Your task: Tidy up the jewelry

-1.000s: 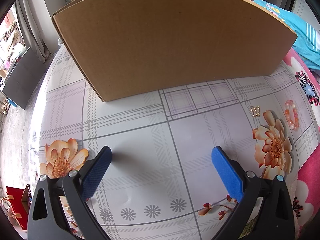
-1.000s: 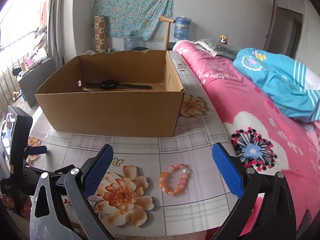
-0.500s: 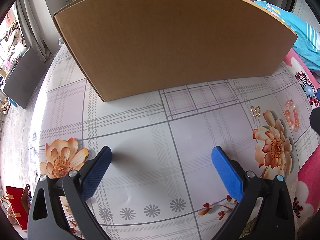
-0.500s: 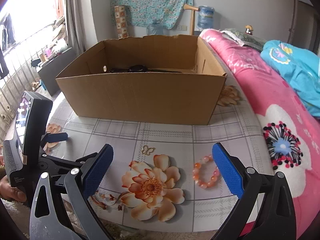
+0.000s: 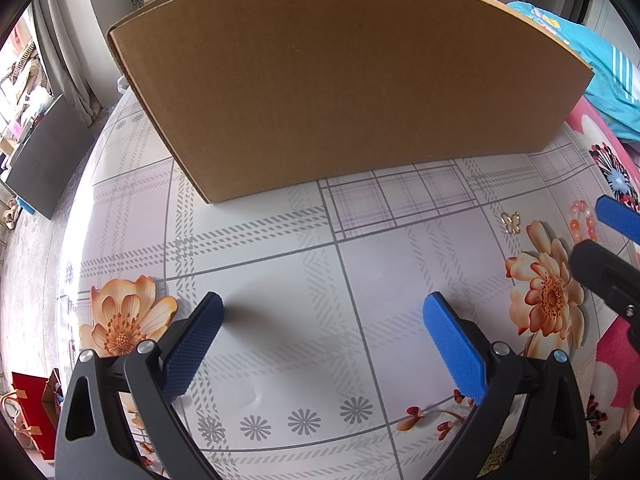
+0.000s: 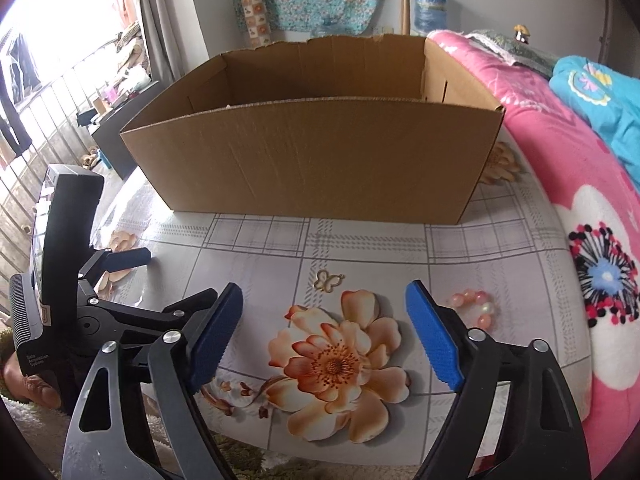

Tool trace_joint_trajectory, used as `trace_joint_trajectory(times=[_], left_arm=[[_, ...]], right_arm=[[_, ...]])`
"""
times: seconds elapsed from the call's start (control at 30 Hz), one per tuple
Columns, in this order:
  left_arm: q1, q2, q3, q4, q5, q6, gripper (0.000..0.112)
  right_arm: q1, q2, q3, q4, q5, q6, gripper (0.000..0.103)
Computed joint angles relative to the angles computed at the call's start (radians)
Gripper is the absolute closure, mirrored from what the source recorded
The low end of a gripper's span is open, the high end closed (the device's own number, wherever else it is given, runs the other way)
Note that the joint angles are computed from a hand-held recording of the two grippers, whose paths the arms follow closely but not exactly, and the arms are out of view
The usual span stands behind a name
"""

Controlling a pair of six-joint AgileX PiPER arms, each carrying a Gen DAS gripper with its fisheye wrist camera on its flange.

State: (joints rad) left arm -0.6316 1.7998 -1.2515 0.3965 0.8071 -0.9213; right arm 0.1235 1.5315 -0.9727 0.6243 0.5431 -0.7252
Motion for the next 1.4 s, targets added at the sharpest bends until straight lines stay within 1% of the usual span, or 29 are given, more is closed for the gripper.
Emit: trace_joint_trajectory(times=[0.1, 0.23, 0.3, 0.37, 0.67, 0.73, 0.93, 1.13, 1.4], left_arm=[[0.003, 0.001, 0.002, 0.003, -0.005, 0.001, 0.014], [0.004, -0.003, 0.007, 0.005, -0.011, 0.004, 0.014], [0.002, -0.006, 0.014, 0.01, -0.016, 0.0, 0.014], [0.0, -0.009, 0.021, 0.01, -0.021, 0.0, 0.014], [0.001, -0.005, 0.014, 0.002, -0.015, 0.01, 0.014], [0.002, -0.004, 0.011, 0.001, -0.014, 0.013, 0.014], [-0.002, -0.005, 0.015, 0.006, -0.015, 0.004, 0.014], [0.0, -0.002, 0.007, 0.004, -0.011, 0.007, 0.014], [-0.002, -0.004, 0.013, 0.01, -0.015, -0.001, 0.014]], right_arm=[[0.005, 0.03, -0.017, 0.001, 0.01, -0.008, 0.035], [0.021, 0.066, -0.042, -0.017, 0.002, -0.008, 0.043], [0.026, 0.085, -0.059, -0.023, -0.002, -0.012, 0.044], [0.028, 0.108, -0.083, -0.026, 0.004, -0.015, 0.049], [0.045, 0.187, -0.157, -0.065, 0.022, -0.011, 0.072], [0.047, 0.198, -0.167, -0.074, 0.027, -0.004, 0.08], [0.054, 0.196, -0.168, -0.11, 0.008, 0.018, 0.086], [0.053, 0.205, -0.181, -0.131, 0.013, 0.035, 0.086], [0.084, 0.196, -0.149, -0.147, -0.021, 0.041, 0.086]])
